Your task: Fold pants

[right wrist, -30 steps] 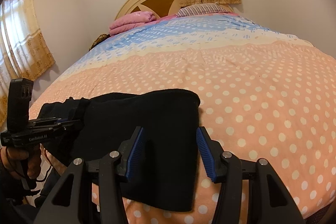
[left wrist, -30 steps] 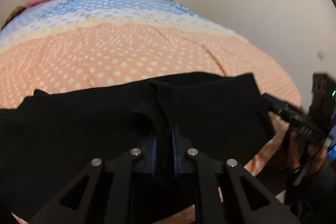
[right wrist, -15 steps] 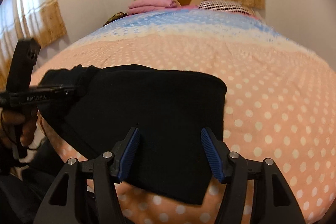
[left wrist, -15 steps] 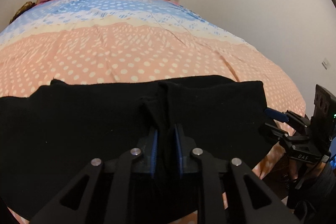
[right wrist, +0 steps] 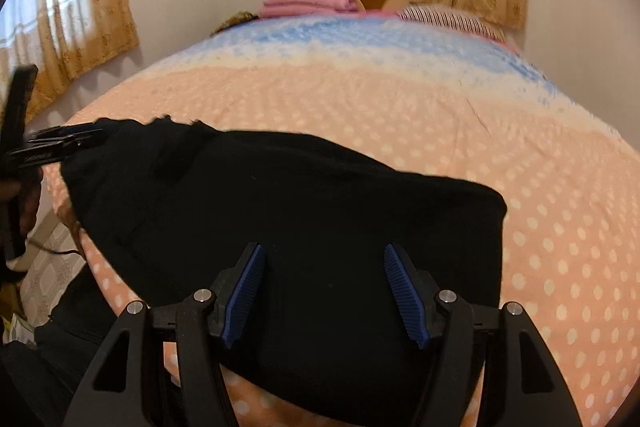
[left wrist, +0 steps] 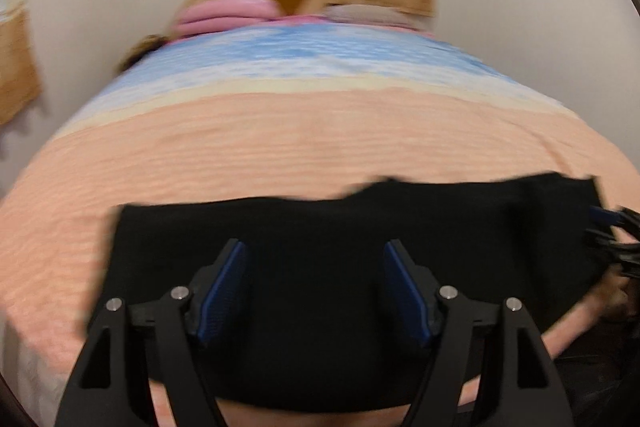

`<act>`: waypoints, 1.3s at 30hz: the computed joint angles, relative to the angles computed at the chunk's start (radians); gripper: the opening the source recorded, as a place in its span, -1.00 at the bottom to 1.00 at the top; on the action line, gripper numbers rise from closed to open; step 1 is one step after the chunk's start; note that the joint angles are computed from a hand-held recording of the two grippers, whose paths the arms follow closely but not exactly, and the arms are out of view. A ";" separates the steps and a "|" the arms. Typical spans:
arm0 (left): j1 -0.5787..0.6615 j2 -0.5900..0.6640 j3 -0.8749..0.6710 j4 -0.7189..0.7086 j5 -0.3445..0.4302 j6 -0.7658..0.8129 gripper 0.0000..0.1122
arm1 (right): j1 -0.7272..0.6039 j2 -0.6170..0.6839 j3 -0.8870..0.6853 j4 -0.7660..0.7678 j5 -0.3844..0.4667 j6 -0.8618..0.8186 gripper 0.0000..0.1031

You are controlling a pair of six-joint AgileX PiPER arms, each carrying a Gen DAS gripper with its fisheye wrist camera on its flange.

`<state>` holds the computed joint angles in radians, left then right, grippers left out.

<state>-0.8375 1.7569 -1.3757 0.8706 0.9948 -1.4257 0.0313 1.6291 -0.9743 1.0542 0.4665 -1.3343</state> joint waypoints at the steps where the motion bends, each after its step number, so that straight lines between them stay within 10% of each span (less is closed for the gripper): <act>1: 0.010 -0.034 0.049 0.014 0.025 -0.024 0.32 | -0.011 -0.013 0.014 0.050 0.021 -0.051 0.24; 6: 0.109 -0.203 0.309 0.051 0.013 -0.151 0.35 | -0.016 -0.038 0.055 0.169 0.000 -0.160 0.24; 14: 0.300 -0.310 0.573 0.107 -0.442 -0.422 0.35 | 0.016 -0.032 0.080 0.201 -0.043 -0.219 0.24; 23: 0.238 -0.276 0.511 0.098 -0.376 -0.369 0.25 | 0.034 -0.043 0.112 0.256 -0.046 -0.301 0.24; 30: 0.254 -0.360 0.593 0.127 -0.405 -0.484 -0.25 | 0.027 -0.041 0.111 0.262 -0.042 -0.299 0.24; 39: 0.263 -0.352 0.612 0.148 -0.416 -0.523 -0.05 | 0.038 -0.036 0.115 0.253 -0.056 -0.294 0.24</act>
<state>-0.5748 1.4045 -0.7641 1.0190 0.5792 -1.9491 0.0695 1.5928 -0.8597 1.3075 0.4108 -1.6280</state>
